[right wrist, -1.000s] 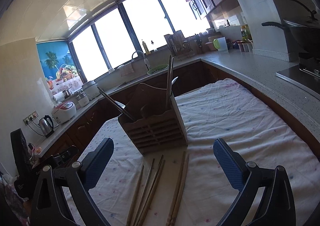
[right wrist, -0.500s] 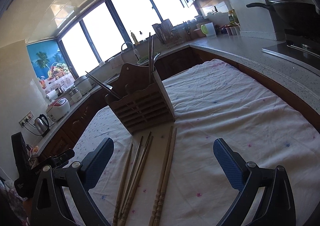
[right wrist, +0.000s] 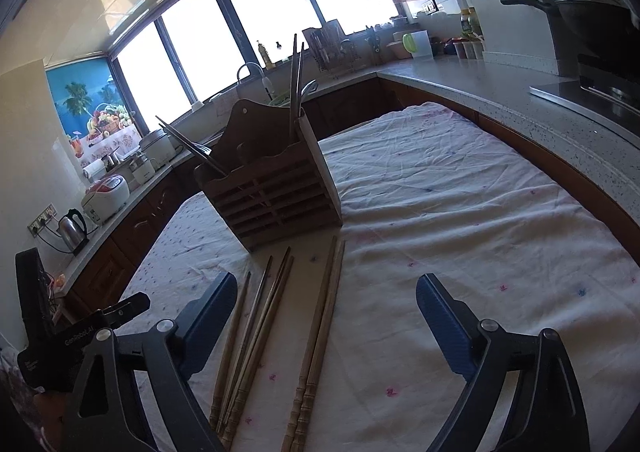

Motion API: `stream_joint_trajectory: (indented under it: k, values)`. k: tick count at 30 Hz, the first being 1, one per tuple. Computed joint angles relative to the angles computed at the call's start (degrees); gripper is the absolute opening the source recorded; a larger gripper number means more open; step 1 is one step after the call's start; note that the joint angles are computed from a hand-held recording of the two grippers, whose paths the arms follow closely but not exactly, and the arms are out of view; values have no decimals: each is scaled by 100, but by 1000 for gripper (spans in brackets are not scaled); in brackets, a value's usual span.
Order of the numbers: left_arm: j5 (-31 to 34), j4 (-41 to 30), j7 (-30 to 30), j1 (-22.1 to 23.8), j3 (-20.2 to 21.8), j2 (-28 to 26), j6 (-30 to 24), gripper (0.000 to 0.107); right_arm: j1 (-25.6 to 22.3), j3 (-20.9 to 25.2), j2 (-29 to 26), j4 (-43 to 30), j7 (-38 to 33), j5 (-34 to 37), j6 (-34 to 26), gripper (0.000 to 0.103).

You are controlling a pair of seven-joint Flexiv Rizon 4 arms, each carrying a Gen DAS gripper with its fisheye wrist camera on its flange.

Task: Organize utensils
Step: 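Move both tools back down over the remaining chopsticks on the cloth, then grasp a wooden chopstick with the left tool while the right tool grasps another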

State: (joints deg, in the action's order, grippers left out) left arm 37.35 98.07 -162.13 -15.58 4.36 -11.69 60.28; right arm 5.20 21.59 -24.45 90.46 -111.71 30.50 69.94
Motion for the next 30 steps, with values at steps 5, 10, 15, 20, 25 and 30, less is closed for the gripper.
stream_joint_trajectory:
  k: [5,10,15,20,25,30]
  values:
    - [-554,-76,572,142,-110,-205,70,83,131,-160,-114,-103,263,-275,-246,67]
    - [-1003,-432,1213,119,-96,-534,14,83,231,-251,-316,-353,471,-561,-577,45]
    - [-1617,-844,2082,162,-147,-944,-135,62,317,-252,-590,-744,528,-774,-931,35]
    - [-2060,-1160,2606,108,-81,-1281,-277,53,504,-323,-963,-1222,608,-1087,-1388,29]
    - [-2375,-1314,2906,88,-17,-1468,-338,49,700,-445,-1334,-1684,787,-1387,-1729,23]
    - [-2621,-1440,3209,131,-17,-1635,-424,42,923,-612,-1661,-2081,993,-1762,-2052,20]
